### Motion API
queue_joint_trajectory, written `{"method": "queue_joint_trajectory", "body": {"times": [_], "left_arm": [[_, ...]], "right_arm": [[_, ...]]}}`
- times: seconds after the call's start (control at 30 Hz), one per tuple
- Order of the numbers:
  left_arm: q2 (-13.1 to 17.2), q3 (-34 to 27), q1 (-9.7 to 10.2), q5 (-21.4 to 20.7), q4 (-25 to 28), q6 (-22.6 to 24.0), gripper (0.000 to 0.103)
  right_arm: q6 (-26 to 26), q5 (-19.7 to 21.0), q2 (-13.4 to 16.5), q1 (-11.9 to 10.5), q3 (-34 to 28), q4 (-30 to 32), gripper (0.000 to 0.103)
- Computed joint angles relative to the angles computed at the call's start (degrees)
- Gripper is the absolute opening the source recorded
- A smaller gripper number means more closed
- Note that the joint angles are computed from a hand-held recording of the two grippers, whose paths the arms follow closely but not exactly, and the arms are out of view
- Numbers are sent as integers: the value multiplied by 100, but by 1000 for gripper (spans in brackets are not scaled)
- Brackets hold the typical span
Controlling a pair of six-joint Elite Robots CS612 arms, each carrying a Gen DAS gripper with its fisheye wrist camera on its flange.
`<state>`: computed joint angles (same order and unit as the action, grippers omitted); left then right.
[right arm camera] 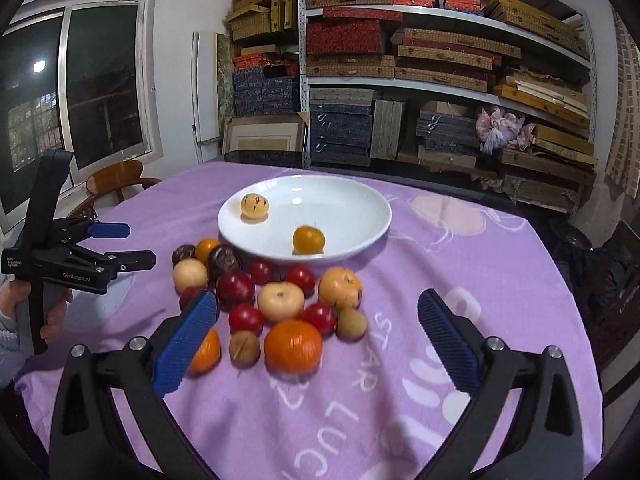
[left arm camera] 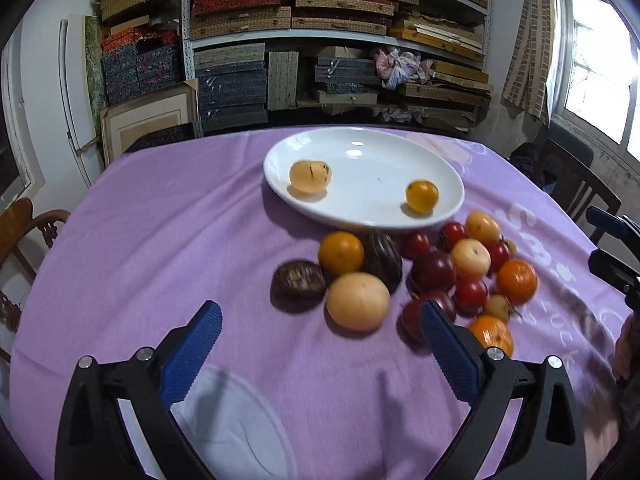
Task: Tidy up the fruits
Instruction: 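Reach the right tool to a large tangerine and close on it, then lift the tangerine with the right tool while the left tool reaches for another tangerine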
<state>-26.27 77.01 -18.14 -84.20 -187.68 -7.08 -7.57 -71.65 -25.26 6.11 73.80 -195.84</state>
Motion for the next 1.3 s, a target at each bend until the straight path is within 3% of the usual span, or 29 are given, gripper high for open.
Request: {"method": "queue_joint_trajectory", "body": {"times": [0.1,0.23,0.4,0.53,0.7,0.77,0.93,0.97,1.0,1.03,1.3], "left_arm": [[38,130,-22,-166,-6,93,100],[68,114,-85,23,169,148,100],[90,7,15,-345,569,-143,100],[97,-32,53,-416,797,-305,100],[84,-71,-69,81,1117,-9,100],[82,-71,-70,82,1115,-11,100],[78,-74,-51,47,1113,5,100],[79,-76,-47,44,1114,8,100],[79,-74,-50,46,1113,4,100],[79,-74,-50,46,1113,4,100],[80,-74,-49,46,1111,6,100]], "right_arm": [[-122,14,10,5,38,475,99],[-211,18,64,30,-44,718,99],[-513,-189,74,97,-13,504,99],[-486,-93,81,85,-121,932,99],[-250,17,114,47,-324,1443,99],[-267,31,116,51,-388,1588,99],[-863,-254,146,215,-497,1621,98],[-947,-249,165,237,-519,1610,92],[-1005,-283,191,259,-549,1608,72],[-1024,-278,214,267,-589,1665,64],[-557,252,322,138,-837,2131,62]]}}
